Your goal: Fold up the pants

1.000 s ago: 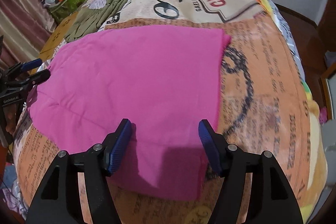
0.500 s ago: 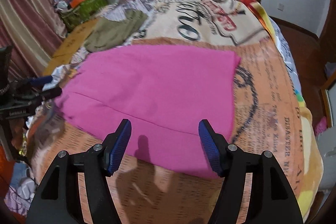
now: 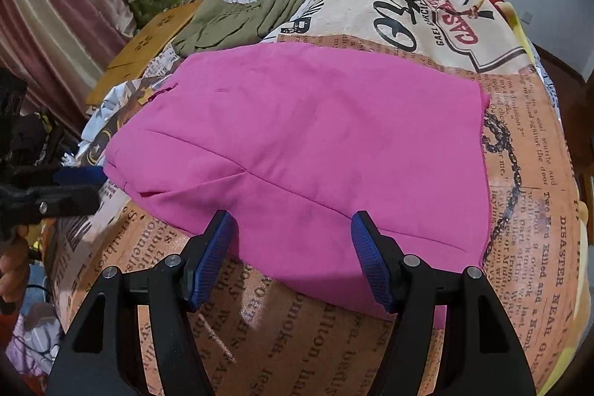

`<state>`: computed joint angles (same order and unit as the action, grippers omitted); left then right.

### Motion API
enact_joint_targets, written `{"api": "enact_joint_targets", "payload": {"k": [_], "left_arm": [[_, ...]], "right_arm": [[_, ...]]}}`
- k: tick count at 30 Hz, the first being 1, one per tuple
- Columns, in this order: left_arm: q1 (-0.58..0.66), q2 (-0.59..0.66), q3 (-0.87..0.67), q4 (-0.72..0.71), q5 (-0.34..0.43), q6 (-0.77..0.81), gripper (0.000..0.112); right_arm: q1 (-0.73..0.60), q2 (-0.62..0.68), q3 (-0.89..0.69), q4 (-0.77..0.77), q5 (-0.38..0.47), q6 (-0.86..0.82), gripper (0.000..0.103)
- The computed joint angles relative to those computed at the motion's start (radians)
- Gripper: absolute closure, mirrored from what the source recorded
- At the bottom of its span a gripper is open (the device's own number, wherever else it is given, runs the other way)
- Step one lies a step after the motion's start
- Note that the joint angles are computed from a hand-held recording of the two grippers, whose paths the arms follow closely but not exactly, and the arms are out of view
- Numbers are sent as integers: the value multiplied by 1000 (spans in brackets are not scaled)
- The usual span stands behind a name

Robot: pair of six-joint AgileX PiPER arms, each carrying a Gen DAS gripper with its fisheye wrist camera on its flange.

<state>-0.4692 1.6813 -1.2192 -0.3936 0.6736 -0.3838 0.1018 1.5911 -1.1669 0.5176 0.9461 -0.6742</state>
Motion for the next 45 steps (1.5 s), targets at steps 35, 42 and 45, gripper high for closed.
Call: {"api": "enact_joint_targets", "payload": {"k": [35, 42, 45], "left_arm": [[-86, 110, -181, 655, 80, -581, 89], [-104, 22, -116, 924, 201, -727, 93], [-129, -7, -94, 1030, 252, -776, 94]], "right_arm": [[-70, -7, 18, 79, 64, -66, 40], [-118, -33, 35, 110, 103, -96, 40], [-126, -39, 42, 88, 92, -86, 40]]}}
